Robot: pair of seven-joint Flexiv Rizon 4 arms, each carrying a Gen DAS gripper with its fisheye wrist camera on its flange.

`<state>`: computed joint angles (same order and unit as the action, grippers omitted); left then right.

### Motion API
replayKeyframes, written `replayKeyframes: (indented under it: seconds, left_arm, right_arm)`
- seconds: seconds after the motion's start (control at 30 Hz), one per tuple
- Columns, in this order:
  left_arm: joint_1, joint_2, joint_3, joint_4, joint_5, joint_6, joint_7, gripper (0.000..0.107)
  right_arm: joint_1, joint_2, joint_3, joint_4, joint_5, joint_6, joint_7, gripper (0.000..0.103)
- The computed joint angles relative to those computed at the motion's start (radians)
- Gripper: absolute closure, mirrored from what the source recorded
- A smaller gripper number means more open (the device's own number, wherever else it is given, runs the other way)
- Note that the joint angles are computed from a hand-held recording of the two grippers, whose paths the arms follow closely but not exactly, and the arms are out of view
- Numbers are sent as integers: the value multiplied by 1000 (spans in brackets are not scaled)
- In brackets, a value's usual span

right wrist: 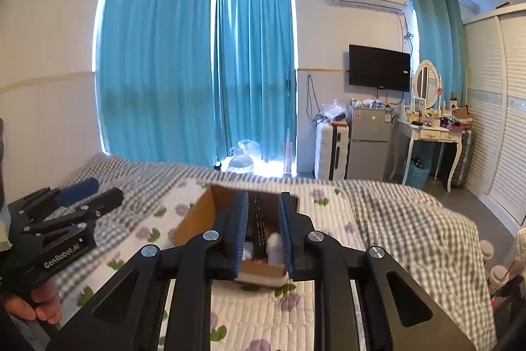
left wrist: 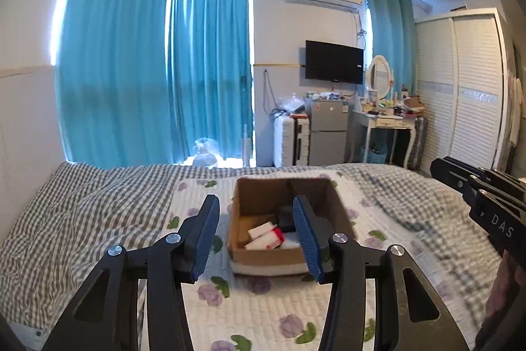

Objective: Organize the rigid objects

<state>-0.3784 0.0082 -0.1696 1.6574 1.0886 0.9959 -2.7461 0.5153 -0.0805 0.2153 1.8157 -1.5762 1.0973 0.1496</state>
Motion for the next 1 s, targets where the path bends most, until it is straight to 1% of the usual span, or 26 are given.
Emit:
replayKeyframes:
  seconds: [0.03, 0.07, 0.1, 0.13, 0.17, 0.23, 0.3, 0.33, 0.37, 0.4, 0.43, 0.47, 0.5, 0.53, 0.57, 0.67, 0.73, 0.77, 1.0]
  left_arm:
    - [-3, -2, -2, 13, 15, -2, -18, 58]
    - [-6, -3, -3, 25, 22, -8, -27, 57]
    - [-8, -8, -3, 34, 23, -8, -31, 54]
    - [-8, -15, 1, 46, 22, 12, -32, 48]
    - [-12, -18, 1, 53, 33, 16, -38, 45]
    - [-24, -27, -2, 52, 56, -7, -48, 44]
    - [-29, -33, 1, 49, 30, -22, -28, 38]
    - [-31, -36, 4, 48, 18, -25, -29, 30]
    - [-35, -29, 8, 56, 26, -22, -46, 24]
    - [-37, -24, 9, 59, 41, -20, -70, 20]
    - [-40, -18, 8, 61, 58, -24, -98, 11]
    - [-39, -16, 8, 62, 67, -25, -110, 5]
    - [-39, -10, 7, 64, 79, -27, -126, 4]
    - [-41, -4, 2, 64, 96, -39, -144, 4]
    - [-38, 1, 1, 67, 96, -40, -143, 4]
    - [-32, 4, -7, 64, 85, -62, -124, 4]
    - [-30, 9, -11, 67, 89, -69, -124, 4]
    - [-29, 13, -13, 69, 91, -71, -127, 4]
    - [-19, 22, -24, 76, 90, -74, -125, 4]
  right_arm:
    - [0, -4, -2, 11, -26, -8, 27, 83]
    - [-2, -10, -3, 24, -40, -10, 53, 74]
    - [-4, -20, -4, 37, -37, -9, 78, 67]
    - [-6, -25, -6, 49, -43, -8, 112, 53]
    - [-10, -28, -10, 58, -58, 0, 144, 48]
    - [-18, -36, -16, 71, -87, 17, 187, 48]
    - [-12, -44, -10, 81, -37, -8, 138, 48]
    - [-8, -46, -9, 84, -16, -21, 119, 46]
    - [-6, -44, -10, 88, -16, -31, 128, 37]
    - [-10, -43, -16, 88, -26, -22, 144, 31]
    - [-13, -40, -18, 90, -38, -16, 166, 23]
    - [-16, -38, -21, 91, -54, -14, 185, 22]
    - [-19, -36, -21, 89, -56, -15, 186, 21]
    - [-18, -32, -18, 92, -48, -27, 179, 17]
    - [-15, -32, -14, 93, -39, -42, 172, 13]
    - [-14, -28, -13, 95, -61, -52, 190, 6]
    - [-6, -30, -8, 93, -56, -80, 175, 1]
    - [-3, -30, -7, 92, -57, -90, 168, 0]
    - [7, -27, -2, 92, -53, -128, 153, 0]
